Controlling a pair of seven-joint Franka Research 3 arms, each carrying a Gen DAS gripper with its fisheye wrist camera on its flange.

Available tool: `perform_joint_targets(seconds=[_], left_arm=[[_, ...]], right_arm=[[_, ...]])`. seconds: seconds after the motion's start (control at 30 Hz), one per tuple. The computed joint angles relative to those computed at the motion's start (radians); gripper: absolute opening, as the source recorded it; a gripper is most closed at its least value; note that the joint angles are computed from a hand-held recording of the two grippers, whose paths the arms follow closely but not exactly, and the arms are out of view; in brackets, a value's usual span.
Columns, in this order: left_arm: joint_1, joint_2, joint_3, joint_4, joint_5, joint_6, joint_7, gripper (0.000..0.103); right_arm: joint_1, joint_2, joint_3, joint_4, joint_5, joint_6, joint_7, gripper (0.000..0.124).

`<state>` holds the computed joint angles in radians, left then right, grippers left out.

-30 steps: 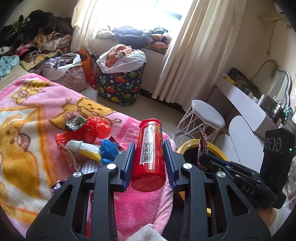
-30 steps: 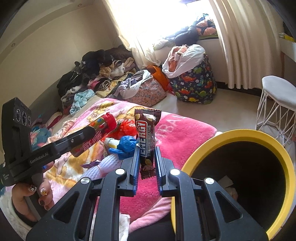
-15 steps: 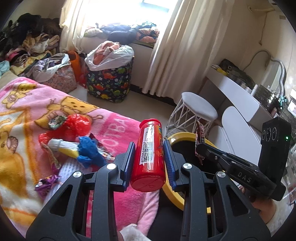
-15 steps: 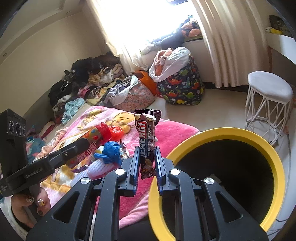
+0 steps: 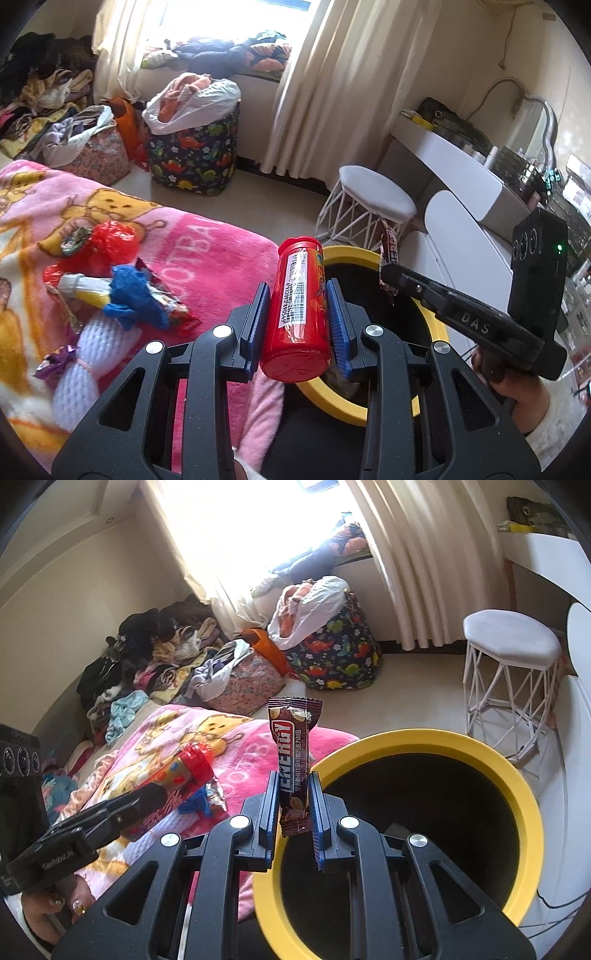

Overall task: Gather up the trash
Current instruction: 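Carry the red tube and chocolate bar with both tools over the yellow bin, then open both tools to drop the red tube and chocolate bar into the bin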

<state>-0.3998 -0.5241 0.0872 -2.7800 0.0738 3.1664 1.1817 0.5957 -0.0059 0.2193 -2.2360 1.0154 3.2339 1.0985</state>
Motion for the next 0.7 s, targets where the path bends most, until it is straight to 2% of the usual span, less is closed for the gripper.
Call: perform_joint_targets(seconds=[0.07,0.1,0.17,0.23,0.3,0.43,0.5,0.63,0.7], left_arm=[[-0.013,0.009,0.003,0.006,0.001,-0.001,0.004,0.025],[-0.022,0.014,0.008,0.008,0.000,-0.002,0.007,0.025],[-0.032,0.024,0.008,0.014,-0.002,0.000,0.012,0.025],[-0.048,0.036,0.014,0.021,-0.006,0.000,0.017,0.025],[-0.058,0.049,0.014,0.030,-0.010,0.000,0.020,0.025],[-0.107,0.074,0.043,0.045,-0.022,0.008,0.044,0.025],[-0.120,0.087,0.048,0.054,-0.028,0.006,0.053,0.025],[-0.154,0.114,0.065,0.070,-0.048,0.006,0.076,0.025],[-0.191,0.131,0.093,0.078,-0.066,0.009,0.094,0.025]], right_arm=[[-0.006,-0.005,-0.004,-0.014,-0.027,0.004,0.035,0.015],[-0.015,-0.009,-0.006,-0.029,-0.094,0.006,0.104,0.015],[-0.016,-0.013,-0.015,-0.039,-0.105,0.004,0.123,0.015],[-0.026,-0.019,-0.019,-0.058,-0.167,0.005,0.191,0.015],[-0.052,-0.025,-0.015,-0.082,-0.285,0.006,0.308,0.015],[-0.058,-0.028,-0.035,-0.099,-0.353,-0.005,0.385,0.015],[-0.085,-0.033,-0.026,-0.117,-0.441,-0.008,0.477,0.015],[-0.089,-0.037,-0.042,-0.130,-0.479,-0.030,0.530,0.015],[-0.089,-0.038,-0.050,-0.136,-0.478,-0.039,0.541,0.016]])
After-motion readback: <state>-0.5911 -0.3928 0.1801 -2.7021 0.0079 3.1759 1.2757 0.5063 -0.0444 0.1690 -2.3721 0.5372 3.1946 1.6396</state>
